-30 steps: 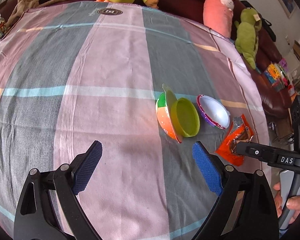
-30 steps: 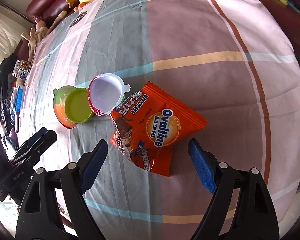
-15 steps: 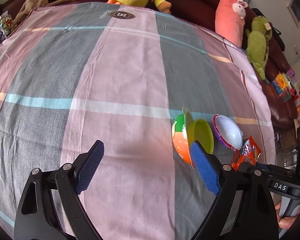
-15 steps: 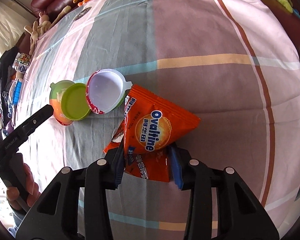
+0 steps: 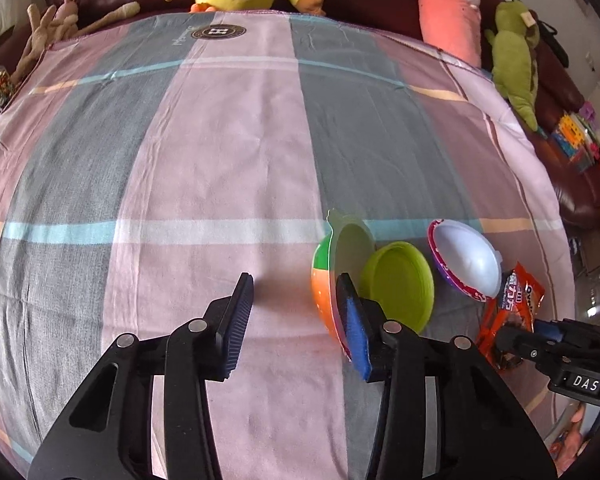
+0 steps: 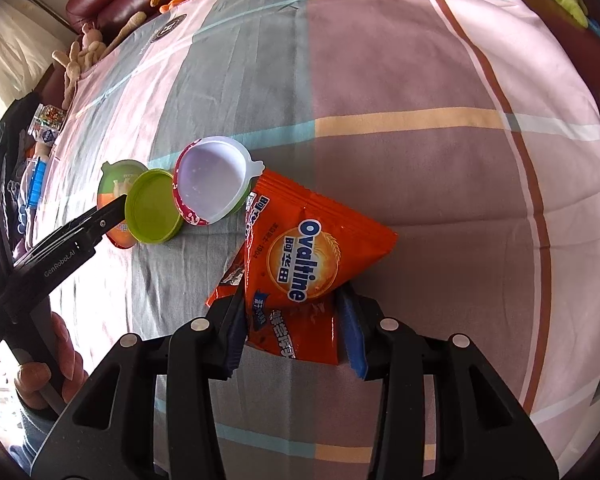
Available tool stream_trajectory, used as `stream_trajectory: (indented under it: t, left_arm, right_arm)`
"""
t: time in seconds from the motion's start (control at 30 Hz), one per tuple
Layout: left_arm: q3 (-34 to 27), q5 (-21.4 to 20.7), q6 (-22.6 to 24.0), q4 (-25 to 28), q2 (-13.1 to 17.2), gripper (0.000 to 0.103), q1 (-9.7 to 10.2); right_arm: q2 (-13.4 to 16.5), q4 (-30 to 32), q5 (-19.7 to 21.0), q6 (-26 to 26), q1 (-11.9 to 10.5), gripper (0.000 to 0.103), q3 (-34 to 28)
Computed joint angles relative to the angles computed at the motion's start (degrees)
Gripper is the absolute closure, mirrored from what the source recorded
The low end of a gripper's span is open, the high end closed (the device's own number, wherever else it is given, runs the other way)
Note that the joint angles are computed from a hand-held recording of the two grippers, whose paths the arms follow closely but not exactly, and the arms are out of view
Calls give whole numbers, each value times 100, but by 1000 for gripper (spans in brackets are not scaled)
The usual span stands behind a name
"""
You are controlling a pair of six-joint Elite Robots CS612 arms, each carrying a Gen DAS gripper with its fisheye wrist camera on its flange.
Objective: Collect trash
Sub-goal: 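Grasp the Ovaltine bag with the right tool while the left tool grasps the green cup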
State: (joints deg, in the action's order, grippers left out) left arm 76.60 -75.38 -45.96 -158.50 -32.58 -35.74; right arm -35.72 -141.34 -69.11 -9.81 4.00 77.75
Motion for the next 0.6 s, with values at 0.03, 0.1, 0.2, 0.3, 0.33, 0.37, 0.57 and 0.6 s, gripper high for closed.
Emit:
stream_trajectory:
  t: [0.03, 0.1, 0.2, 0.3, 0.33, 0.37, 0.57, 0.6]
  left_arm:
    - [-30, 28, 50, 20, 16, 59, -17]
    - [-73, 135, 116, 69, 38, 62, -54]
    - [-25, 257, -78, 151, 2, 96, -68]
    - [142, 488, -393, 203, -105, 96, -65]
    - [212, 473, -460, 172, -144, 96, -53]
    - [279, 453, -506, 142, -185, 96, -46]
    - [612, 497, -517, -231, -421, 96, -142]
    - [620, 482, -467, -295, -438, 96, -165]
  right_arm:
    - [-9, -29, -18, -12, 1, 65, 21]
    - [-22, -85, -48, -30, 8, 65, 55]
    - [-52, -92, -17, -9, -10, 67, 105]
    - [-102, -138, 3, -17, -48, 68, 202]
    - [-114, -157, 13, -4, -64, 68, 225]
    - [-128, -174, 28, 13, -79, 68, 253]
    - [-227, -303, 127, 130, -186, 68, 446]
    - [-252, -346, 142, 142, -206, 68, 491]
